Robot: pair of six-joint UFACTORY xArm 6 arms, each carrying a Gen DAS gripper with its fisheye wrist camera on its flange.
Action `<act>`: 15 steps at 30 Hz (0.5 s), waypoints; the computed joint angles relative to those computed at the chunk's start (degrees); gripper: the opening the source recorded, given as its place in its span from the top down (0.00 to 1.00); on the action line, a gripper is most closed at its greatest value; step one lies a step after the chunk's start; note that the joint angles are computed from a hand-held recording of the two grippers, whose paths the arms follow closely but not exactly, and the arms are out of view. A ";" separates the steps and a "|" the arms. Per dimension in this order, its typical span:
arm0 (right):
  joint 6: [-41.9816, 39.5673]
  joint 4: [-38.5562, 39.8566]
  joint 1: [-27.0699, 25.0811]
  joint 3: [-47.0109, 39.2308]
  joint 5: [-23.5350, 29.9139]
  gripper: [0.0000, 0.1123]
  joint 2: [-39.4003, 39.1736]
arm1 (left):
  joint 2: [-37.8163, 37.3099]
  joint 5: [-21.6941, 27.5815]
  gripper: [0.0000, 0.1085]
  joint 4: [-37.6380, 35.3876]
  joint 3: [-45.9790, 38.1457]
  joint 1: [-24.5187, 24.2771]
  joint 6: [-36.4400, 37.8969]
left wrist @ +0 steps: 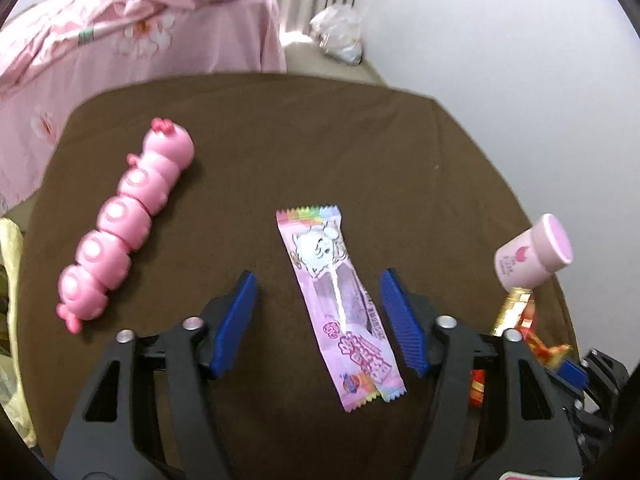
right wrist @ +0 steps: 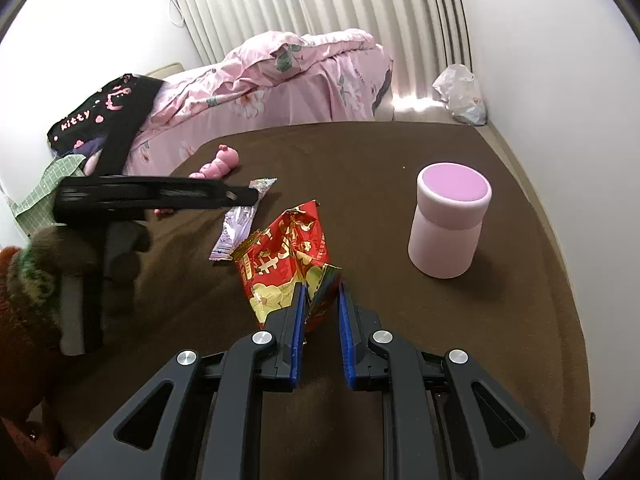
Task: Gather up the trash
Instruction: 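Grasp the red-gold snack packet with the right gripper while the left gripper grasps the pink candy stick, then carry both held items over the yellow trash bag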
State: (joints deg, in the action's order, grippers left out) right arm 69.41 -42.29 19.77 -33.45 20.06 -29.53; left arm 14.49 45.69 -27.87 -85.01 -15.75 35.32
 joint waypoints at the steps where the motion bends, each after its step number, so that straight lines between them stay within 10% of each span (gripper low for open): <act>1: 0.38 -0.56 0.00 -0.07 0.05 0.86 -0.05 | -0.61 -1.18 0.57 -0.40 0.97 -0.06 0.60; 3: 1.12 -1.76 0.15 -0.29 0.40 0.86 -0.34 | -1.19 1.74 0.80 -2.90 1.31 0.92 2.60; 15: 1.51 -4.82 2.87 -6.01 -0.54 0.86 2.61 | -17.10 -4.24 0.87 -13.89 14.66 7.91 15.07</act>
